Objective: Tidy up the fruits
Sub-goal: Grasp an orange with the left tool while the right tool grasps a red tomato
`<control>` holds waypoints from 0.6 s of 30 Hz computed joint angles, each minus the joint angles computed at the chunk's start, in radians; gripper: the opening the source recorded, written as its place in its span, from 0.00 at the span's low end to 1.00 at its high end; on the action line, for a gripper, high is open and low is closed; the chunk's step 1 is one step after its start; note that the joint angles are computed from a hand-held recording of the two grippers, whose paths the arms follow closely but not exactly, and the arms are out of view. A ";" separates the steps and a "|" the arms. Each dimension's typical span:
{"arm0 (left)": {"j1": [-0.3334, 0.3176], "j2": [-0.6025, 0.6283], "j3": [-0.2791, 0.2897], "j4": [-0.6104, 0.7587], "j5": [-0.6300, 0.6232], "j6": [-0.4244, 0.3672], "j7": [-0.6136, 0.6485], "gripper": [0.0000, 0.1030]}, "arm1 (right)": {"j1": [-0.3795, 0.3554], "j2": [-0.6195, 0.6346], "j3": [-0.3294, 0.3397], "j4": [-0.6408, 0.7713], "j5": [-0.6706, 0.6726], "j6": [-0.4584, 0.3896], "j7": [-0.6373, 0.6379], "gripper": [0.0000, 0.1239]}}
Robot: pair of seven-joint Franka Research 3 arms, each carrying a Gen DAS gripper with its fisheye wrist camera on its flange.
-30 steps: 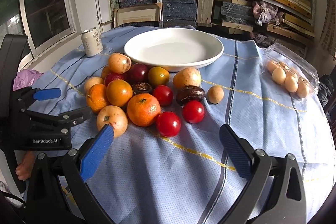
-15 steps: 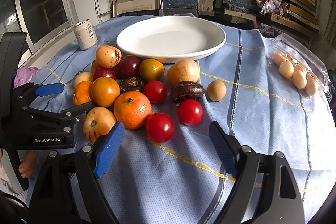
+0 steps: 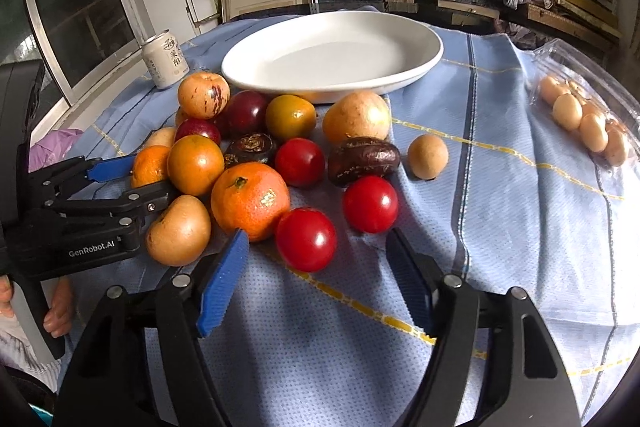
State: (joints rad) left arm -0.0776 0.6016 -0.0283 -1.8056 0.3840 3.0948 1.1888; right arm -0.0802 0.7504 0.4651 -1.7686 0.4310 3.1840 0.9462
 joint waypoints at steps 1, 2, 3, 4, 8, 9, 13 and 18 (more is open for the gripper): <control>0.012 0.002 -0.012 0.001 -0.002 -0.001 0.008 0.70 | -0.008 0.002 0.009 0.000 -0.002 -0.001 -0.005 0.53; 0.031 0.004 -0.033 0.003 -0.010 -0.006 0.020 0.68 | -0.012 0.002 0.013 -0.001 -0.003 -0.001 -0.008 0.52; 0.065 0.007 -0.071 0.006 -0.024 -0.016 0.043 0.66 | -0.022 0.005 0.025 -0.002 -0.004 -0.002 -0.015 0.50; 0.104 0.012 -0.114 0.010 -0.043 -0.028 0.070 0.65 | -0.036 0.007 0.041 -0.003 -0.005 -0.008 -0.022 0.47; 0.155 0.020 -0.173 0.014 -0.097 -0.040 0.128 0.62 | -0.077 0.013 0.086 -0.010 0.009 -0.025 -0.053 0.42; 0.161 0.021 -0.180 0.014 -0.106 -0.038 0.138 0.60 | -0.084 0.016 0.094 -0.007 0.014 -0.037 -0.059 0.41; 0.197 0.023 -0.224 0.007 -0.140 -0.023 0.190 0.46 | -0.088 0.016 0.099 -0.002 0.046 -0.052 -0.089 0.39; 0.170 0.021 -0.198 0.006 -0.152 -0.018 0.197 0.46 | -0.077 0.019 0.092 0.012 0.086 -0.060 -0.117 0.39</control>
